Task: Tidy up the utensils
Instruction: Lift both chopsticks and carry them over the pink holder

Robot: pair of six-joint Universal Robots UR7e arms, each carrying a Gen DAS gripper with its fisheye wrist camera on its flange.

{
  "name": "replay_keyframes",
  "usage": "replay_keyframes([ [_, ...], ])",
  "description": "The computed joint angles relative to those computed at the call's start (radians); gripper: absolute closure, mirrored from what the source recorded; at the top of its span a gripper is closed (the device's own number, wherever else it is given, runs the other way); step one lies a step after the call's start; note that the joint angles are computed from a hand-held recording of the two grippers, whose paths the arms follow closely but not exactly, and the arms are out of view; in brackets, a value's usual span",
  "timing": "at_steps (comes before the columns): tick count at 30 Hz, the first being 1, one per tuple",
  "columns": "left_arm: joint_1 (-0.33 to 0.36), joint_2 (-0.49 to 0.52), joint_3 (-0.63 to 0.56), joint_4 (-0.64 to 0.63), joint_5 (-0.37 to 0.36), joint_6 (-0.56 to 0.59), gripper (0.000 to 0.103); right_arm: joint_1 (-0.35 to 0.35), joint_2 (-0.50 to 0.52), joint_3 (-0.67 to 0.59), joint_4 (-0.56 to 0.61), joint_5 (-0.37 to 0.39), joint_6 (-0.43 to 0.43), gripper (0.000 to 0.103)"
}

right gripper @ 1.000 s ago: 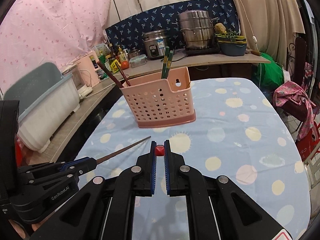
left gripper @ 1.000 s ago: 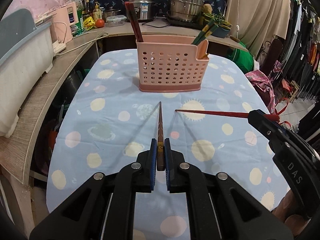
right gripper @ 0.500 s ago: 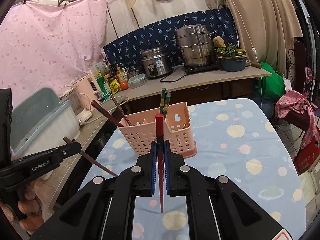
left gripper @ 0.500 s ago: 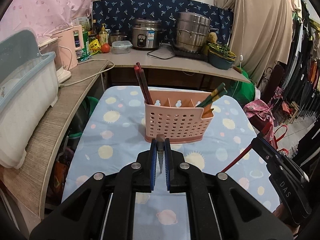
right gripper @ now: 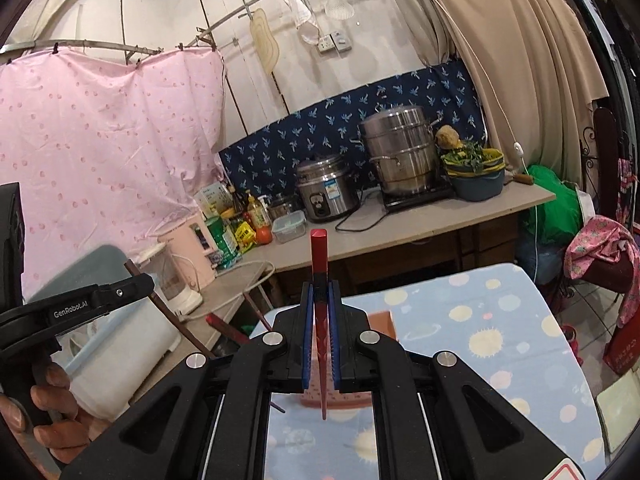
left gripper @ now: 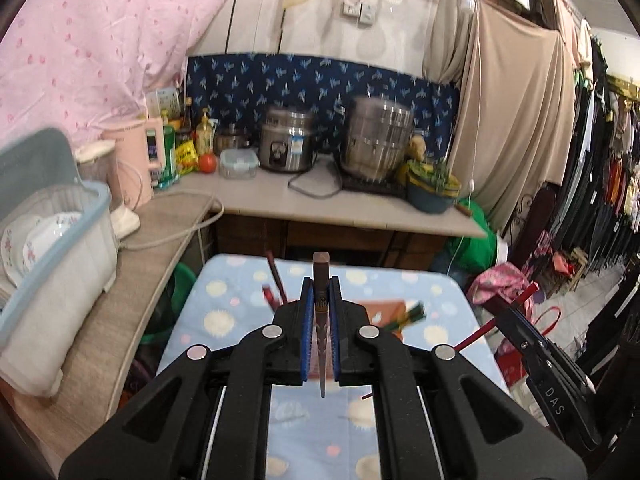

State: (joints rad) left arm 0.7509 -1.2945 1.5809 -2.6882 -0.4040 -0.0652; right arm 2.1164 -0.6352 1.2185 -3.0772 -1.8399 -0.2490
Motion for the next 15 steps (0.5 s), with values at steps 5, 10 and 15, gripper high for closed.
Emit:
replay_keyframes([
  [5,0.001,0.08,-0.104,-0.223,-0.003,0.211,0.096,0.006,0.079,-0.151,-0.004,0.011,-0.014,0.096],
  [10,0.022,0.135,-0.171,-0.337,-0.032,0.336,0.096,0.004,0.151,-0.277,0.04,0.0,-0.019,0.096],
  [15,0.05,0.166,-0.201,-0.342,-0.041,0.359,0.096,-0.001,0.199,-0.341,0.09,-0.016,-0.025,0.096],
])
